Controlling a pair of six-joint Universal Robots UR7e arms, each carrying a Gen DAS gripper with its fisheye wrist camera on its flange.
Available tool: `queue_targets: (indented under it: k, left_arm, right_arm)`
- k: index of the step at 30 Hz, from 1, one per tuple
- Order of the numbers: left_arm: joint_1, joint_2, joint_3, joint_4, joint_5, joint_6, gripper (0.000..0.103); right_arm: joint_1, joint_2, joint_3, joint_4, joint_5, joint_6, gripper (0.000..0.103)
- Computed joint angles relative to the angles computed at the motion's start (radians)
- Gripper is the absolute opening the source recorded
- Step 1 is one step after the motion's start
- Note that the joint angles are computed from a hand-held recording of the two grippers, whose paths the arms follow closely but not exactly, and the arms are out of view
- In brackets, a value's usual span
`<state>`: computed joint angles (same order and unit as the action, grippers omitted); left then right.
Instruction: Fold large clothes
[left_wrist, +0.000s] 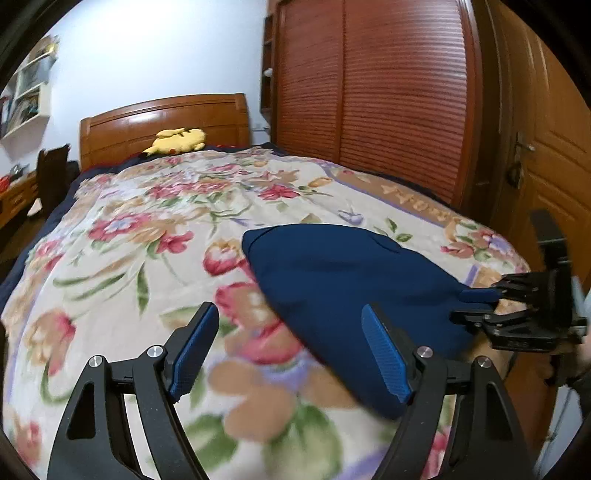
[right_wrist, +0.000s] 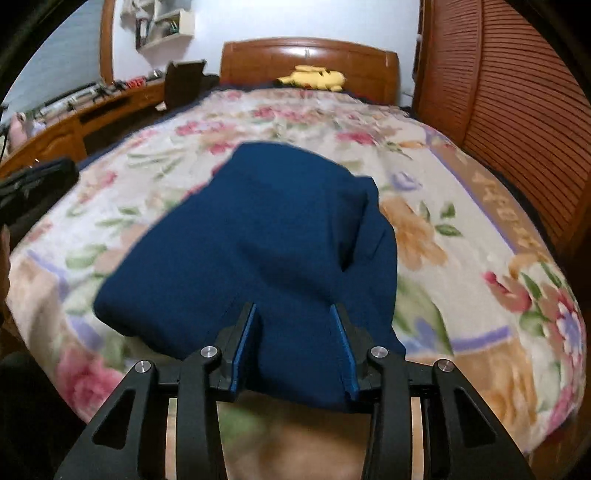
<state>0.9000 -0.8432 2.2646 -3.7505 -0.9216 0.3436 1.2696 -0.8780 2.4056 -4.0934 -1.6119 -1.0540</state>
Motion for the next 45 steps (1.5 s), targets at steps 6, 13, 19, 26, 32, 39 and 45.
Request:
queue_targets:
  k: [6, 13, 19, 26, 32, 39, 45]
  left_arm:
    - [0.049, 0.087, -0.159, 0.061, -0.022, 0.121, 0.080]
    - [0.118, 0.178, -0.387, 0.216, -0.013, 0.129, 0.080]
    - [0.178, 0.263, -0.574, 0.362, 0.001, 0.128, 0.080]
    - [0.236, 0.332, -0.730, 0.490, -0.022, 0.091, 0.080]
    - [0.261, 0.344, -0.786, 0.582, -0.071, 0.016, 0.084]
    - [0.269, 0.346, -0.794, 0.598, -0.082, 0.012, 0.085]
    - [0.267, 0.348, -0.801, 0.613, -0.071, 0.000, 0.085]
  right_arm:
    - [0.002, -0.049, 0.015, 0.023, 0.048, 0.023, 0.043]
    - [-0.120, -0.087, 0.039, -0.010, 0.217, 0.006, 0.053]
    - [-0.239, -0.128, 0.060, 0.032, 0.346, 0.030, 0.053]
    - [-0.288, -0.148, 0.131, -0.020, 0.366, -0.046, 0.053]
    - [-0.308, -0.159, 0.157, -0.001, 0.365, -0.063, 0.053]
    - [-0.301, -0.174, 0.157, 0.032, 0.333, -0.078, 0.053]
    - [-0.320, -0.216, 0.177, 0.083, 0.334, -0.099, 0.053]
